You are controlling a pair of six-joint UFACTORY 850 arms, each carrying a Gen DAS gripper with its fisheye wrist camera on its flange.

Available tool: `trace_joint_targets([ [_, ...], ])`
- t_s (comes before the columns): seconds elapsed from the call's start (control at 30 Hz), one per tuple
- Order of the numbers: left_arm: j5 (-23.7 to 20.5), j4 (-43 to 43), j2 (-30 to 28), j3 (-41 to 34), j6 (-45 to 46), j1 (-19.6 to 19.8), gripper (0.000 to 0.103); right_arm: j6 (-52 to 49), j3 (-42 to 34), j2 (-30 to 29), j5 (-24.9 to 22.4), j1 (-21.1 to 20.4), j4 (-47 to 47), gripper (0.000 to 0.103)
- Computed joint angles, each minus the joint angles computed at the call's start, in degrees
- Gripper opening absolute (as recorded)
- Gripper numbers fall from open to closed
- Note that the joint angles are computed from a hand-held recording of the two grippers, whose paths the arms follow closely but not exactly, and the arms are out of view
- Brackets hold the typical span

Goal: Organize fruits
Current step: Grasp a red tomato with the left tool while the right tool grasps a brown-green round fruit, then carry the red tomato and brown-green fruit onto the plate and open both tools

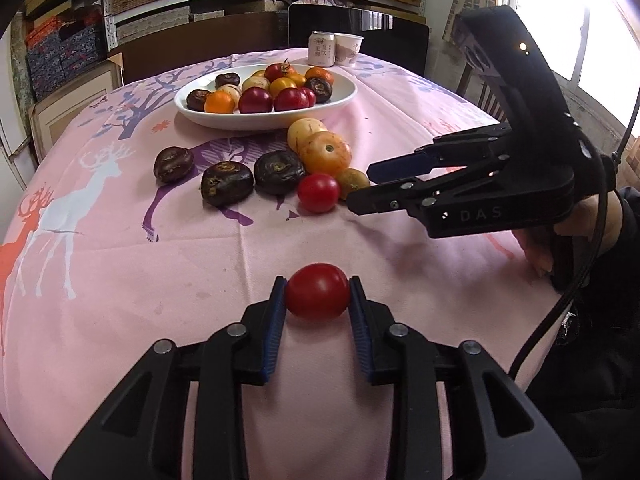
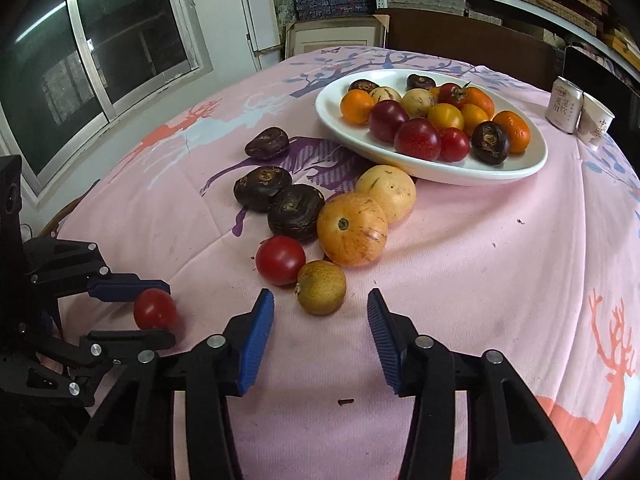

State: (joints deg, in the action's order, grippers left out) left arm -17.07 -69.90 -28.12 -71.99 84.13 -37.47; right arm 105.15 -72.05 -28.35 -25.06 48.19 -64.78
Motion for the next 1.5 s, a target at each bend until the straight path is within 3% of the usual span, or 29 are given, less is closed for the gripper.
trace_joint_targets([
  [0.17, -0.2, -1.3, 0.0, 0.2, 1.1, 0.4, 0.03, -6.1, -2.6, -1.9, -1.1, -0.3, 6.0, 0.035],
  [0.27, -0.5, -1.5, -0.2, 0.0, 1.0, 0.7, 0.03, -6.5, -3.1, -2.2, -2.0, -0.3, 6.0, 0.026],
  [0.6, -0.9, -5.3, 0.0, -0.5, 4.2, 1.4, 0.03, -0.3, -0.7, 0.2, -6.3, 1.3, 0.6, 0.026],
  [0.87, -1.6, 0.2, -2.3, -7.9, -2.8, 2.1, 0.03, 10.1, 6.3, 7.5, -13.4, 1.2, -6.3, 0.026],
  [1.17, -4.2, 14.4, -15.2, -31.8, -23.6, 1.6, 0.03, 19.4, 7.3, 10.9, -18.8, -2.2, -16.2, 0.026],
  [1.3, -7.0, 22.2, -23.4, -44.7, -33.8, 0.9, 0.03, 23.2, 4.2, 8.1, -15.9, -5.3, -22.5, 0.026],
  [1.5, -14.9, 36.5, -38.6, -68.9, -51.0, 0.5, 0.03, 15.7, -4.5, 1.0, -12.6, -9.1, -21.8, 0.026],
])
